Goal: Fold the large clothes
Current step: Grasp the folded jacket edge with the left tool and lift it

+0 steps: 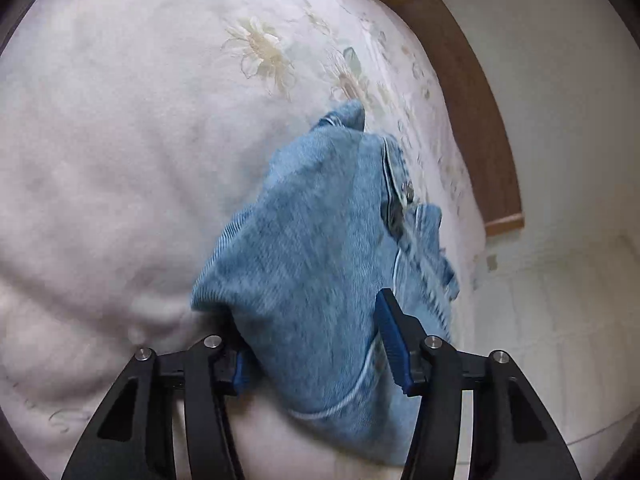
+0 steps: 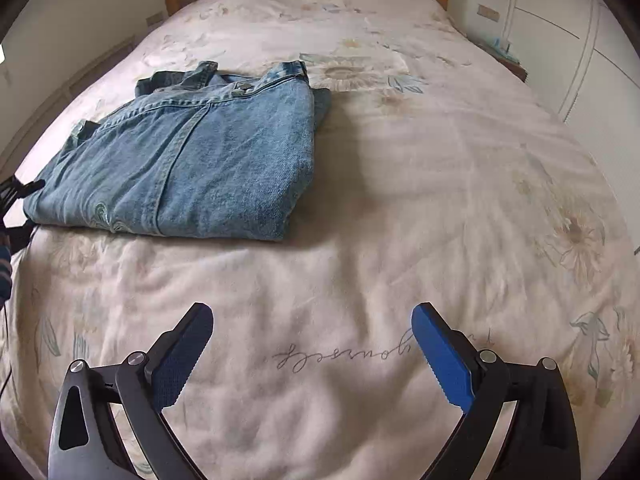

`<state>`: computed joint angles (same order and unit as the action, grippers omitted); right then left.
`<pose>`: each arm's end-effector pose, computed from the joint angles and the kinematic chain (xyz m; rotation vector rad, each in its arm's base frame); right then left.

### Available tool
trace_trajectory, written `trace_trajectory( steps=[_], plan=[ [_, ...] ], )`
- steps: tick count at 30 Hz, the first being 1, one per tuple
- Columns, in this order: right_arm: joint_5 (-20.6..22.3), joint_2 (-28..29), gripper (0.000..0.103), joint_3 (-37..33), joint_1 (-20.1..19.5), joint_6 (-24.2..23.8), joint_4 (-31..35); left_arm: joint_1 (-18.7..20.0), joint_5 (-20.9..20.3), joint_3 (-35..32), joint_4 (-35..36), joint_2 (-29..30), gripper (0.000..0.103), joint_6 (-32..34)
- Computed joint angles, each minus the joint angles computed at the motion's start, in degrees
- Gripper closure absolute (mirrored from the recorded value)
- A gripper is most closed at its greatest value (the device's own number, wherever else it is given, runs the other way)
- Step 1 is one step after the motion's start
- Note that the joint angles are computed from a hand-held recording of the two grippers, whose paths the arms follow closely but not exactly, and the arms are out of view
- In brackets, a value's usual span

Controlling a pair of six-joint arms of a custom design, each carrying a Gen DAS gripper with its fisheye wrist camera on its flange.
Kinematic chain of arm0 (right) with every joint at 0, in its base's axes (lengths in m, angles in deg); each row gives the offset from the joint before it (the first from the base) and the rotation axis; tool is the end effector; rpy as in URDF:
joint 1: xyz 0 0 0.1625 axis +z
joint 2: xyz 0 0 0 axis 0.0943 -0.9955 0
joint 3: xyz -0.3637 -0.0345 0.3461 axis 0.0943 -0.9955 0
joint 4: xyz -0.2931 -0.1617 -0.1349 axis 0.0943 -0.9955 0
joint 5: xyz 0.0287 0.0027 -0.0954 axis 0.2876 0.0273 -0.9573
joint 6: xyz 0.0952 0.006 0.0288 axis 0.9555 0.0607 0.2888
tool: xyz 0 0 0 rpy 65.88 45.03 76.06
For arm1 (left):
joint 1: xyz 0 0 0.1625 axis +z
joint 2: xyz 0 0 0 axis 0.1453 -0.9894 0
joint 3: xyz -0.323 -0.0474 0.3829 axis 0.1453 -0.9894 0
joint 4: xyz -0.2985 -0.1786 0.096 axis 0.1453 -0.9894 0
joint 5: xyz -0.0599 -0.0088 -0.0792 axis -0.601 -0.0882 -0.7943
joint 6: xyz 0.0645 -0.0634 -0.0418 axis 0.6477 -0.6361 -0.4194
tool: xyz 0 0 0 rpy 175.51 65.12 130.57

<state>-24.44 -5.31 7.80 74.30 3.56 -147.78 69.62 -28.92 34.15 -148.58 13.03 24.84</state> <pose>-0.0437 -0.7724 0.3829 0.5559 -2.3818 0.5299 -0.0134 -0.8462 0.3040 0.7198 -2.6814 1.3223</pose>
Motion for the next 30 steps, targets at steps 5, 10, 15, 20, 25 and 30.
trace_trajectory(
  steps=[5, 10, 15, 20, 25, 30],
  plan=[
    [-0.3, 0.5, 0.004, -1.3, 0.1, -1.0, 0.2, 2.1, -3.5, -2.0, -4.6, 1.3, 0.077, -6.1],
    [0.1, 0.0, 0.004, -1.5, -0.2, -1.6, 0.0, 1.9, -4.3, -4.1, -3.4, 1.3, 0.087, -5.8],
    [1.1, -0.9, 0.004, -1.6, -0.9, -1.4, 0.4, 0.0, -3.0, -6.6, -1.5, 1.6, 0.09, -3.4],
    [3.1, -2.1, 0.004, -1.9, -2.0, -0.3, 1.4, -2.4, -3.3, -11.6, 0.6, 3.4, 0.091, -0.9],
    [5.0, -3.3, 0.004, -2.4, -3.0, 0.2, 2.0, -4.6, -5.6, -18.1, 3.2, 6.9, 0.091, 0.5],
    [6.9, -4.4, 0.004, -2.7, -4.1, 0.2, 1.8, -7.2, -8.9, -27.3, 8.6, 12.0, 0.091, 2.8]
  ],
)
